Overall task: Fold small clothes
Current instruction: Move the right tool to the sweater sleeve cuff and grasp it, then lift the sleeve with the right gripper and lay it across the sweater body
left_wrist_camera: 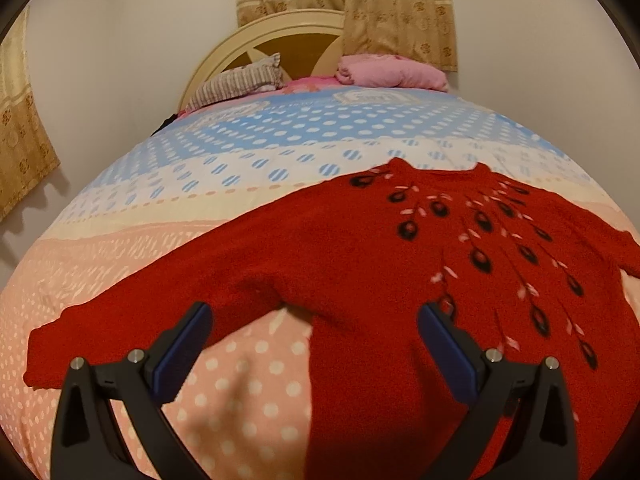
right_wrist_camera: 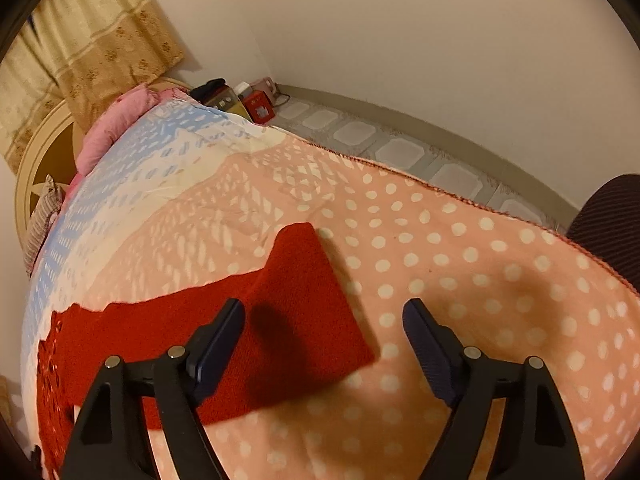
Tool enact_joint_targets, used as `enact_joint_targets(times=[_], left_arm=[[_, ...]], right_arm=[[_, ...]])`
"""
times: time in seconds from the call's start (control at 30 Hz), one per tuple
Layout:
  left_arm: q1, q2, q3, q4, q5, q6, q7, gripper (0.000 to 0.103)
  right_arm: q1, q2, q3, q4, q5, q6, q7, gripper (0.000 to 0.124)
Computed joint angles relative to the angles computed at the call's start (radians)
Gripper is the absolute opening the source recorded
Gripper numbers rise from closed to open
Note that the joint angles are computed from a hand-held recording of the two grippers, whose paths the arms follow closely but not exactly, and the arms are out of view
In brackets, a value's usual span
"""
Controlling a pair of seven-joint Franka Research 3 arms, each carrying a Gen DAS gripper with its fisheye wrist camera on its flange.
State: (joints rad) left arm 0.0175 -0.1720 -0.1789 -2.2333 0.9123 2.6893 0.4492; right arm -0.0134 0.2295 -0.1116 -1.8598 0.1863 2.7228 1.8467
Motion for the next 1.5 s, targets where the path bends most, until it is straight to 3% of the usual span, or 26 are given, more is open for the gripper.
enact_joint_targets(times=[0.13,0.3,0.47,0.7,0.9,1.13,1.5], left_arm=[[0.003,0.032,0.017,0.02,-0.037,0.003,0.009,0.103],[0.016,0.014,0.04,-0.018,-0.114,0.06,0.01,0.103],[0.041,-0.008,0.03,-0.042,-0.096,0.064,-0.005,0.103],[0.061,-0.031,0.003,-0.047,0.051,0.018,-0.026,0.103],[0.062,-0.037,0.032,-0.074,0.003,0.073,0.014,0.103],[0.079,-0.043,0.023,-0.086,0.008,0.096,0.007,0.103],[0.101,-0.051,0.025,-0.106,-0.005,0.154,-0.003,0.103]], right_arm=[[-0.016,0.049,0.013,0.058,0.036,-0.061,-0.021,0.066],[-0.073,0.035,0.085,0.045,0.264,-0.048,-0.183,0.027],[-0.041,-0.002,0.063,0.037,0.27,-0.061,-0.185,0.012],[0.01,-0.051,0.066,0.086,0.223,-0.066,-0.182,0.011],[0.061,-0.052,0.087,0.177,0.184,-0.098,-0.172,0.011],[0.124,-0.014,0.113,0.306,0.143,-0.138,-0.16,0.01],[0.238,0.127,0.153,0.622,0.072,-0.226,-0.149,0.01]])
